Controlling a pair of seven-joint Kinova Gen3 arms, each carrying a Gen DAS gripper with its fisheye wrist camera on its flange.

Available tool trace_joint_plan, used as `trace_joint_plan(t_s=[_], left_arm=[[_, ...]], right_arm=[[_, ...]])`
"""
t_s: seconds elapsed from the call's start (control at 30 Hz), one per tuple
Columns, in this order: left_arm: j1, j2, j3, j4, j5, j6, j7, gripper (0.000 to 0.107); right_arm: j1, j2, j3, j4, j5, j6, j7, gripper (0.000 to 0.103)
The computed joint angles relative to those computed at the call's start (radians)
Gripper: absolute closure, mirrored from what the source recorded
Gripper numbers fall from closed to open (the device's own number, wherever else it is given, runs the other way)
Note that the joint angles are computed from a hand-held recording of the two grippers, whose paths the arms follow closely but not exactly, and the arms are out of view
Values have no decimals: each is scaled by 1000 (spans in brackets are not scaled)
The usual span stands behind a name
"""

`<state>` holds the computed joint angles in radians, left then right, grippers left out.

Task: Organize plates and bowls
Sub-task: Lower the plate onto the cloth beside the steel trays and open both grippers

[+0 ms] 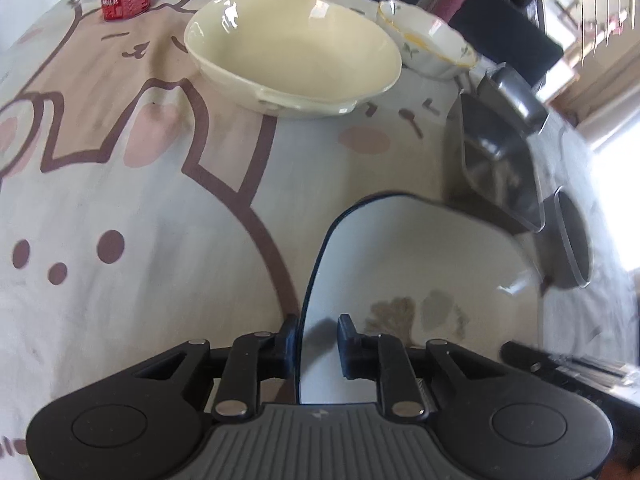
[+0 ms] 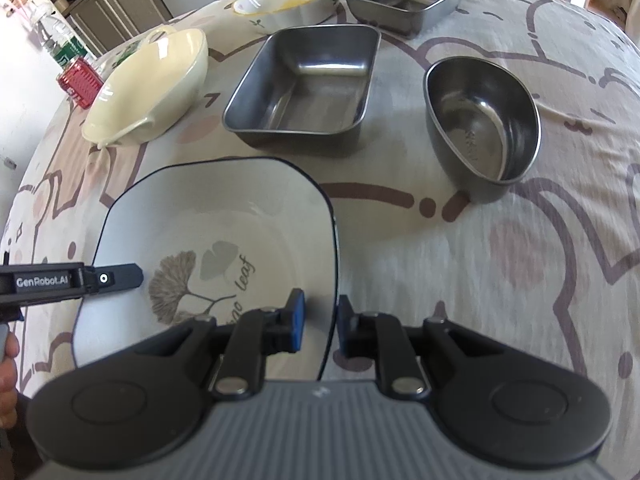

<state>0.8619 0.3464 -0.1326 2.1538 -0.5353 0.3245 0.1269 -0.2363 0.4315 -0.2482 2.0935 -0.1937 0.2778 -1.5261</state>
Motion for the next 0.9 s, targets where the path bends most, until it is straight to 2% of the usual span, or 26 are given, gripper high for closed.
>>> trace_joint_plan(t_s=[0.1,0.57,0.77,0.9], left_arm=[[-8,0,6,0,2,0,-7,86],[-4,4,14,-8,-14,14,-22,85],[-7,9,36,-27,-28,53,-44,85],[-25,5,52,-21,-23,49,-51,85]], right_arm=[[-23,3,17,-4,12,0,-11,84],[0,5,-1,-3,6,7,11,84],[0,7,-1,-4,3,9,20,84],[-1,5,-1,-3,4,13,25,84]])
